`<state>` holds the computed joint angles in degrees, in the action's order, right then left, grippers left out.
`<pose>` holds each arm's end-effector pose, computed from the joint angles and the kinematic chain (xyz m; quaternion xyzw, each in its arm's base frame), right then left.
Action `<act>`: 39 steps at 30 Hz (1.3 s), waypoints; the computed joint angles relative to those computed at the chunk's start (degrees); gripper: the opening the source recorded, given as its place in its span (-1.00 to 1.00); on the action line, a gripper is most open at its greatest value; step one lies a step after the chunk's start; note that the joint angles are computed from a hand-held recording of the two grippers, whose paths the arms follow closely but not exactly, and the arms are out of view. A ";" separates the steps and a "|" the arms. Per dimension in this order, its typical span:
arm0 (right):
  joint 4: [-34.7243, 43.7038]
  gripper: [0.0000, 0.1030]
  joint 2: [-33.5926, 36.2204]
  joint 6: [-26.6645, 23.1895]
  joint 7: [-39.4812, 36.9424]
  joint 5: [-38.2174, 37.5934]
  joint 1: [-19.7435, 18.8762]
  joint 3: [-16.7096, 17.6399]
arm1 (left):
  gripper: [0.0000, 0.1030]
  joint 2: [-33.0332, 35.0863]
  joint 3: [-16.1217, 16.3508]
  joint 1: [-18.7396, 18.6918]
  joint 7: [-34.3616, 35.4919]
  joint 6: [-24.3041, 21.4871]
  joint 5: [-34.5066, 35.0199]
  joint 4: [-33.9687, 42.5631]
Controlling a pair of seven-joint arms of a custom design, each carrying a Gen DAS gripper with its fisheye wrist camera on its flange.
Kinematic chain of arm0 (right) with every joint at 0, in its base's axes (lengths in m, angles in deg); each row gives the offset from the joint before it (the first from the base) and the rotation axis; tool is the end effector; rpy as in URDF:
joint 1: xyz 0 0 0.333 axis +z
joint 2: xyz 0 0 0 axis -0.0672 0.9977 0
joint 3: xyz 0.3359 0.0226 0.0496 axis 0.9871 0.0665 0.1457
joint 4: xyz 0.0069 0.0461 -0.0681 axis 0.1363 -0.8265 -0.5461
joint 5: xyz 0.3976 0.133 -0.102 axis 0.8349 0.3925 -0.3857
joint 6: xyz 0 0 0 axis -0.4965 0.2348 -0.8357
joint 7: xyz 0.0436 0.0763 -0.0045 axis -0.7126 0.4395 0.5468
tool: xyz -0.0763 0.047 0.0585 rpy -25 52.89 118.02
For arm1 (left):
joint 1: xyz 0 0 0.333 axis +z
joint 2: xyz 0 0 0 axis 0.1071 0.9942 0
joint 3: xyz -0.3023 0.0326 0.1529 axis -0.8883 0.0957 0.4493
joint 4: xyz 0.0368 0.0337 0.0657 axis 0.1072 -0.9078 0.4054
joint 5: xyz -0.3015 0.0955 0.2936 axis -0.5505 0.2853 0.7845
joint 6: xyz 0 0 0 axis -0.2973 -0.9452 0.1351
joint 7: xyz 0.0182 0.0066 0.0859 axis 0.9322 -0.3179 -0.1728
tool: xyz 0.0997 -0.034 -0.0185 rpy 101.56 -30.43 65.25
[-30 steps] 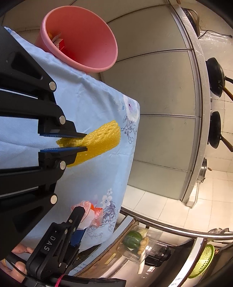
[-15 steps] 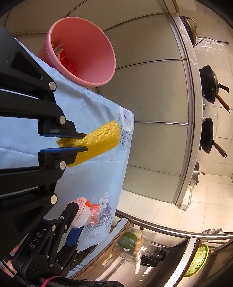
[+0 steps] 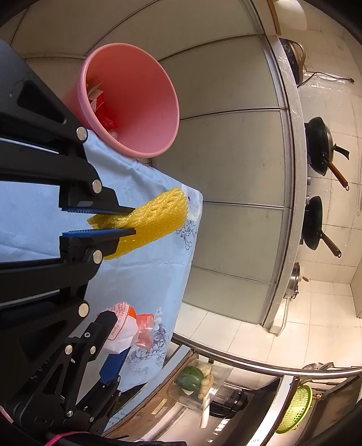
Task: Collect trash
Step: 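Carry the foam net and plastic bag over the pink bucket with both tools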
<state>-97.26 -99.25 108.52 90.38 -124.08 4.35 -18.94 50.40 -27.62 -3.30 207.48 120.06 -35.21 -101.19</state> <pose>0.4673 0.2396 0.5232 -0.5915 0.6832 -0.2849 0.3199 0.5412 -0.0497 0.5175 -0.4941 0.7345 -0.4148 0.2105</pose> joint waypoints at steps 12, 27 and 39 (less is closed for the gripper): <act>4.82 -0.06 3.36 -0.95 -0.21 -4.69 2.21 0.66 | -0.84 -0.49 1.36 1.52 -1.17 1.03 -0.36 -0.03; 12.95 -0.06 11.16 -0.98 -1.67 -7.55 8.13 -2.62 | -0.84 2.28 2.25 3.88 -1.32 6.21 -2.14 2.40; 20.35 -0.06 18.27 1.23 -4.61 -6.70 12.72 -6.43 | -0.84 6.95 1.24 7.32 -4.40 9.24 -0.67 6.50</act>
